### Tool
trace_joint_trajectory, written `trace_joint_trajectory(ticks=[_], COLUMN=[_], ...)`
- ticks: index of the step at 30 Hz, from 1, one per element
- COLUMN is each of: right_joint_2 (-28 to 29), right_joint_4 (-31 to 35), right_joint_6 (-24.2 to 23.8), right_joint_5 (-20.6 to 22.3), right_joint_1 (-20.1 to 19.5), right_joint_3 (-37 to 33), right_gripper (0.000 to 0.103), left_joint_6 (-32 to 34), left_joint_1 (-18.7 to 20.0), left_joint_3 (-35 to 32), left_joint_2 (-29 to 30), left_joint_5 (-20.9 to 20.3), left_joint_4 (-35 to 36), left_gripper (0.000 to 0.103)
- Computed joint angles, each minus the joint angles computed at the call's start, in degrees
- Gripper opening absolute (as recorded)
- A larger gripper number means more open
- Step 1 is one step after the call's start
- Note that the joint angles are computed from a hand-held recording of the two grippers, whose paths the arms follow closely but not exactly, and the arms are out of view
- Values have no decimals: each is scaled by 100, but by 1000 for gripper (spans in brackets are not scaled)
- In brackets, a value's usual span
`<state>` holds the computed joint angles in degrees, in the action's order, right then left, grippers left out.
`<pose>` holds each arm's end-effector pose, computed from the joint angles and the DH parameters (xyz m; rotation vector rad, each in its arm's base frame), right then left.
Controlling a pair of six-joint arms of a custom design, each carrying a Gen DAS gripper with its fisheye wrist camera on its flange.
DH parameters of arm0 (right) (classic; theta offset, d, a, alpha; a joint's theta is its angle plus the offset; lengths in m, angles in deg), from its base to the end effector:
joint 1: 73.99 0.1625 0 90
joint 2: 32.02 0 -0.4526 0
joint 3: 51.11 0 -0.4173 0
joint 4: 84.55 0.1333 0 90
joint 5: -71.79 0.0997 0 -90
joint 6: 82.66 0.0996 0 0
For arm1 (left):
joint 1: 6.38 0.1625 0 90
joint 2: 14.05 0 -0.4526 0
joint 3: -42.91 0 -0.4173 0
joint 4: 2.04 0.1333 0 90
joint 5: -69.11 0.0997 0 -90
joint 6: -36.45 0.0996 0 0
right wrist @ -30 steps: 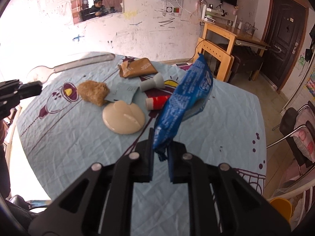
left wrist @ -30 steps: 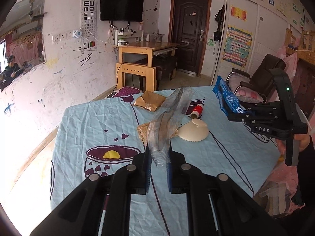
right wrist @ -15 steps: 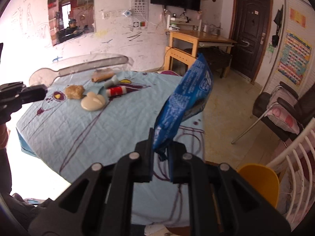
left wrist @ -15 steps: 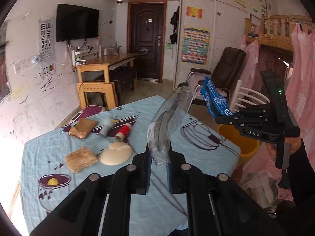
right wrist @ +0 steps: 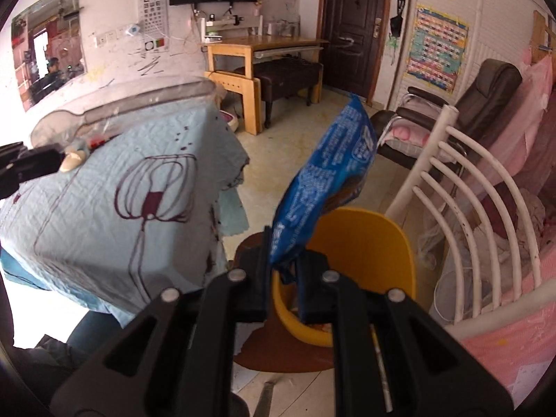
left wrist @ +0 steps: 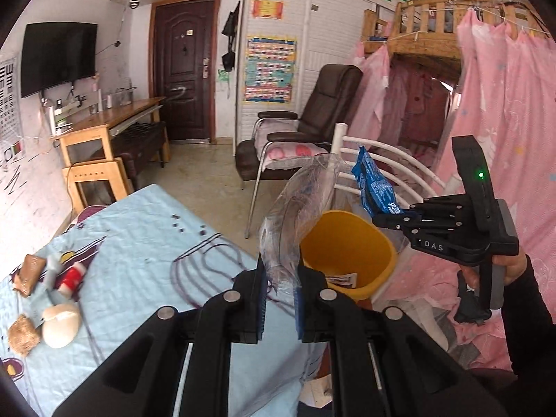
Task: Collect trash
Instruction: 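Carry the blue bag and plastic bag to the yellow bin and release both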
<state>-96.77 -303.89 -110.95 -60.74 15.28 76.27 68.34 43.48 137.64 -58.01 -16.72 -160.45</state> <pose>0.0597 -0.4925 0.2638 -0.0207 -2.0124 1.0523 -0.3534 -0.6371 0.0890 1.7819 2.4806 -0.4807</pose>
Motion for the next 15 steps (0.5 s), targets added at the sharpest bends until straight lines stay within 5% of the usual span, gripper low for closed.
trace_joint_trajectory(ticks=[15], right_joint_2=[-386], right_joint_4=[167], right_joint_6=[333], right_joint_5=[686], right_joint_1=[-679], right_joint_3=[345], right_gripper=[11], left_joint_6=[-155], left_joint_1=[-442], left_joint_3=[-108], left_joint_2=[540], left_joint_5=[233], left_joint_4=[-199], left_gripper=[9])
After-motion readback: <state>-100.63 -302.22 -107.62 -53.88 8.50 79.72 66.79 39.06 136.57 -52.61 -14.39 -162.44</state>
